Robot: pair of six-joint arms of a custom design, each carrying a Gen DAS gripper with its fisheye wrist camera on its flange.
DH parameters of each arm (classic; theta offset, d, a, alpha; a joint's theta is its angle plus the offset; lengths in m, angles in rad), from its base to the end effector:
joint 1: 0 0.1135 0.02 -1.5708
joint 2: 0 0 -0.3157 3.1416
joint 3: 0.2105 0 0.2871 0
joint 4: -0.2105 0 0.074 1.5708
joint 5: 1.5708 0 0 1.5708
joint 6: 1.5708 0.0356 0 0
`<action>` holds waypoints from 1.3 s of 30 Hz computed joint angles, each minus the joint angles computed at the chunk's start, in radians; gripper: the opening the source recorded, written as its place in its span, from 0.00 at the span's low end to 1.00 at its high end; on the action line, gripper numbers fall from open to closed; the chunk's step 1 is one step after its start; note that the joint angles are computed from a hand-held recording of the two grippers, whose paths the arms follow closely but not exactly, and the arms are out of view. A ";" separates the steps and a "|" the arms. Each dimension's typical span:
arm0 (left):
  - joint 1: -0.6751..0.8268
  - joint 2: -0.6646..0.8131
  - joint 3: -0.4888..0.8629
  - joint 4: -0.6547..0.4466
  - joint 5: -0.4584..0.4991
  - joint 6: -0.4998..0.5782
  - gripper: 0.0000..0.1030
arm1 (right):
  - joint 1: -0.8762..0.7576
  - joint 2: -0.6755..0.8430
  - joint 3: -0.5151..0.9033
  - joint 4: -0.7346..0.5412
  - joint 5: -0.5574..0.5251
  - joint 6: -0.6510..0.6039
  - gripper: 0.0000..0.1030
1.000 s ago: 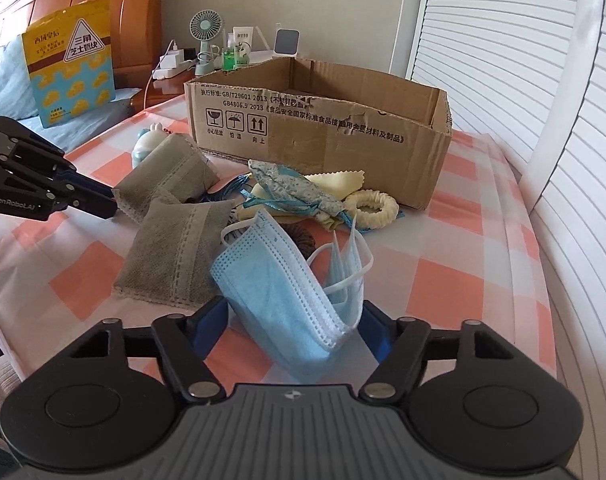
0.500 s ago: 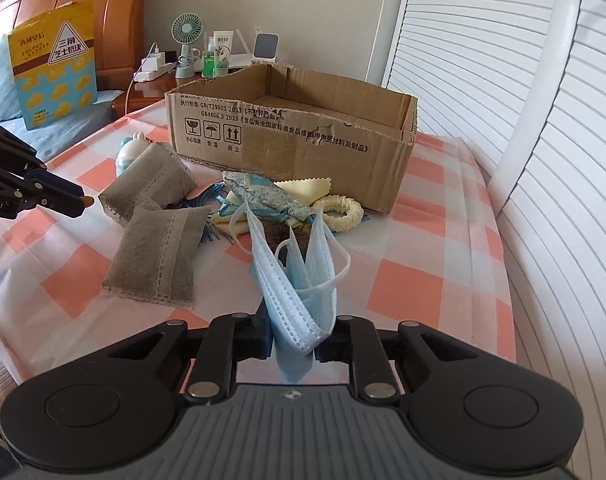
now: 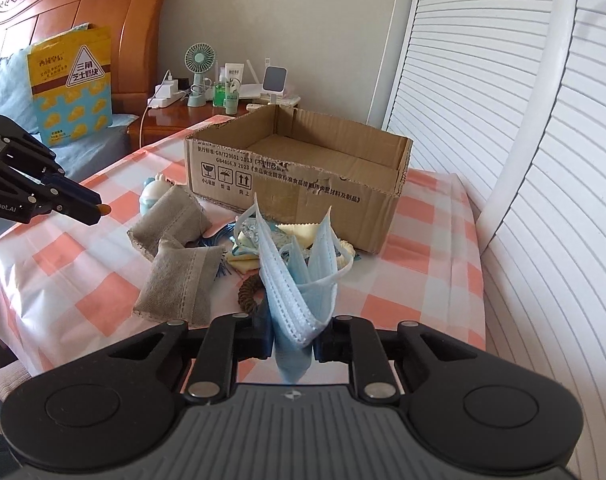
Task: Organize soft objects
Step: 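Carry the blue mask into the cardboard box and open the right gripper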
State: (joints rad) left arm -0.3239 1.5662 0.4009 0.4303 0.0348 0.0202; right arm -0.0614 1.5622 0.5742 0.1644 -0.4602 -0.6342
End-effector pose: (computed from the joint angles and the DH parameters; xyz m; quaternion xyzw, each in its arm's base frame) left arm 0.2515 -0.0857 0.1214 0.1634 0.8991 -0.0771 0.3987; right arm 0.2943 -0.0023 0.1501 -0.3359 0.8460 0.0785 0.4064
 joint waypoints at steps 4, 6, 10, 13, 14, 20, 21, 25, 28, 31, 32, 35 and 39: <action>0.004 0.002 0.020 -0.017 0.013 -0.004 0.09 | -0.004 -0.021 0.009 -0.009 -0.003 0.000 0.20; 0.007 -0.001 0.034 -0.027 0.018 0.003 0.09 | -0.002 -0.029 0.014 -0.014 -0.001 -0.006 0.20; 0.022 -0.003 0.090 -0.062 0.022 0.033 0.09 | 0.010 -0.023 0.041 -0.022 -0.002 -0.004 0.20; 0.041 0.020 0.164 -0.091 0.025 0.064 0.09 | 0.024 -0.004 0.072 -0.019 0.002 0.002 0.20; 0.046 0.038 0.198 -0.101 0.017 0.079 0.09 | 0.028 0.004 0.084 -0.017 0.003 0.004 0.20; 0.101 0.204 0.463 -0.191 0.021 0.110 0.09 | 0.048 0.059 0.172 -0.008 -0.001 0.029 0.20; 0.109 0.242 0.512 -0.201 0.012 0.109 0.09 | 0.050 0.066 0.183 -0.007 -0.002 0.032 0.20; 0.133 0.384 0.717 -0.274 -0.020 0.113 0.09 | 0.066 0.100 0.237 -0.004 0.006 0.040 0.20; 0.149 0.494 0.870 -0.333 -0.051 0.113 0.09 | 0.078 0.117 0.266 -0.001 0.015 0.040 0.20; 0.160 0.579 0.984 -0.391 -0.071 0.106 0.20 | 0.086 0.142 0.297 0.002 0.024 0.044 0.20; 0.164 0.601 1.006 -0.398 -0.078 0.103 0.30 | 0.087 0.148 0.305 0.001 0.025 0.045 0.20; 0.167 0.607 0.992 -0.368 -0.097 0.086 0.71 | 0.092 0.173 0.335 -0.011 0.036 0.044 0.20; 0.173 0.540 0.885 -0.283 -0.092 0.082 0.85 | 0.099 0.195 0.366 -0.030 0.050 0.047 0.20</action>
